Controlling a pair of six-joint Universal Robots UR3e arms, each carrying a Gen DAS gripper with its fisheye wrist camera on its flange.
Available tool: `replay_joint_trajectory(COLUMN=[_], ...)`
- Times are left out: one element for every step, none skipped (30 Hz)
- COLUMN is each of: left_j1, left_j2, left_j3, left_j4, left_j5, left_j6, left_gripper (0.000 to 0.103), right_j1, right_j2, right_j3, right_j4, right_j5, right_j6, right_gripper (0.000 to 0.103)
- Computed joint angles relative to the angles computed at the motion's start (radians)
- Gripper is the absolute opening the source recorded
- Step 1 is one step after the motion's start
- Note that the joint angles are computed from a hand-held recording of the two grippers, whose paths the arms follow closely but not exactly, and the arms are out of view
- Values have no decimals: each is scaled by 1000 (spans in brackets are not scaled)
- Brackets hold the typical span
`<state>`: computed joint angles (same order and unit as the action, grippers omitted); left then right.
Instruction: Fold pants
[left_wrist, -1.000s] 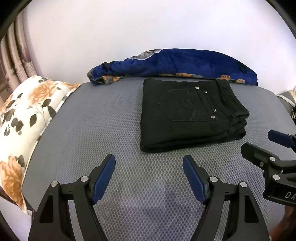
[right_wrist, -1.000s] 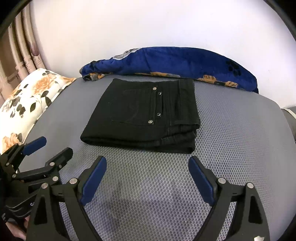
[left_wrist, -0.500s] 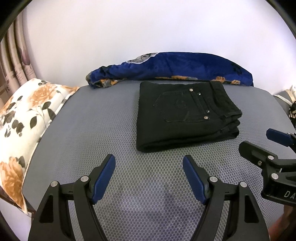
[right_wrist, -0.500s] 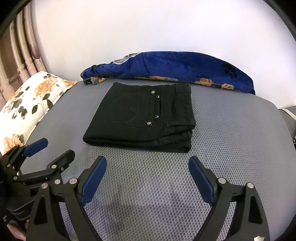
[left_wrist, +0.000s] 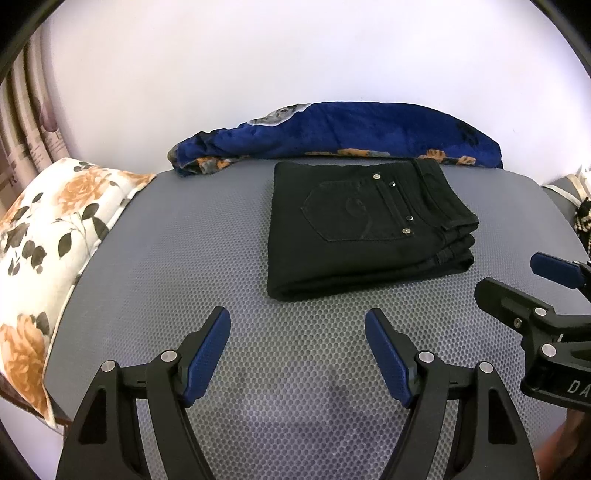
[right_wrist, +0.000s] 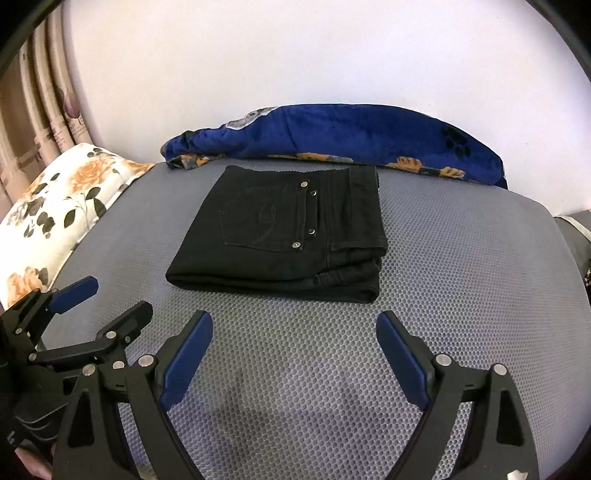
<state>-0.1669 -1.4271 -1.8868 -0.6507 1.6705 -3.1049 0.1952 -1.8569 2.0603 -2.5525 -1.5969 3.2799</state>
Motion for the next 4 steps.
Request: replay_joint_trajectory(left_j1=[3, 7, 9, 15], left_j2=[-3, -5, -6, -6], left_j3=[5, 9, 11, 11], left_j4=[-7, -13, -16, -16], left_j5=[-5, -10, -13, -20], left_j6=[3, 5, 4, 6], left_gripper=[76, 76, 76, 76], right_j1=[0, 1, -1, -3], right_j2=[2, 5, 8, 10], right_j3=[-2, -4, -5, -5], right_j4=[2, 3, 2, 1], right_j5=[0, -2, 1, 4], right_j6=[0, 1, -1, -4], right_gripper=[89, 89, 89, 89])
